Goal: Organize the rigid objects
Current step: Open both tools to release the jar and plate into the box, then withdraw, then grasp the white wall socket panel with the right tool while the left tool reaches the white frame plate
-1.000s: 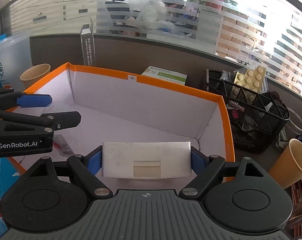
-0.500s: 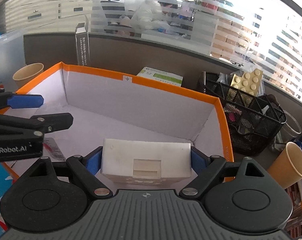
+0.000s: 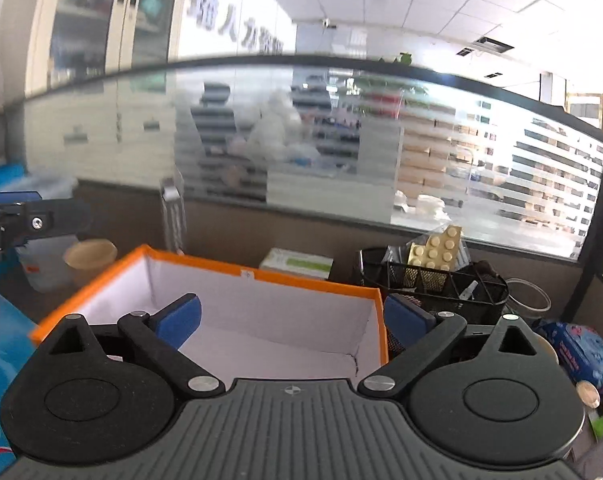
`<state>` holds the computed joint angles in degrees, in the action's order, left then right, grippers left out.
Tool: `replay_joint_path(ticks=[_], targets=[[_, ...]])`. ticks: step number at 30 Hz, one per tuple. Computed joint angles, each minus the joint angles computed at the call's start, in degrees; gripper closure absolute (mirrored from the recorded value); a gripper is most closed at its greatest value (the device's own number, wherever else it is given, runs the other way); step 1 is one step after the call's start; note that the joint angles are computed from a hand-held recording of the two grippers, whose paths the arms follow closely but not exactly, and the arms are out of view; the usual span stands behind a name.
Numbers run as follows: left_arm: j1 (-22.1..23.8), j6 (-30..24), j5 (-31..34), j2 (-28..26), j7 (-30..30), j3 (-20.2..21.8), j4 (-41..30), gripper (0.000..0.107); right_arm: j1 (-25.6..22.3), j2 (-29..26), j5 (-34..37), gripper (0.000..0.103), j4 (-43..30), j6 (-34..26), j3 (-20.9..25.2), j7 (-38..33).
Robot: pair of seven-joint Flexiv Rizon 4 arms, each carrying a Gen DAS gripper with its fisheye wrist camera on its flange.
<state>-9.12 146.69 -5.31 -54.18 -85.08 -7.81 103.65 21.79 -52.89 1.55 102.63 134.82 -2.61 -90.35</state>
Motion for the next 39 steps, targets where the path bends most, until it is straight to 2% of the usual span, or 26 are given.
replay_joint_path(ticks=[6,11,15,20,27,30,35,39], targets=[[-1.1,3.8,3.3,1.7,0.9,0.3,5.0,0.004,-5.5,2.4,-7.7,0.005,9.3,8.5,4.2,1.4],[-0.5,1.1,6.0,1.3,1.9,0.1,8.9,0.004,-10.4,0.8,-18.0,0.003,15.3,11.0,6.5,4.1],[-0.3,-3.1,8.4,-0.4,4.8,0.6,10.3,0.004,-11.5,-2.4,-21.5,0.001,17.1,11.5,6.9,4.9],[0.7,-4.9,12.5,-2.2,8.8,0.5,12.7,0.004,-13.6,-5.1,-26.9,0.0,17.7,11.5,7.8,6.8],[5.4,-8.8,22.0,-3.3,12.5,-2.6,12.9,0.004,-13.7,-5.9,-27.9,0.0,18.1,10.7,7.5,7.0],[9.8,-12.9,29.5,-4.6,14.0,-6.0,11.1,0.004,-13.6,-6.2,-27.6,0.0,18.0,10.1,7.5,7.3],[11.7,-18.5,31.3,-5.7,17.6,-8.3,10.0,0.004,-13.1,-6.4,-26.9,0.0,17.7,8.3,7.3,7.5],[16.3,-22.0,35.5,-7.1,20.5,-12.9,9.6,0.004,-12.2,-6.4,-25.4,0.005,17.8,7.3,7.1,6.6]])
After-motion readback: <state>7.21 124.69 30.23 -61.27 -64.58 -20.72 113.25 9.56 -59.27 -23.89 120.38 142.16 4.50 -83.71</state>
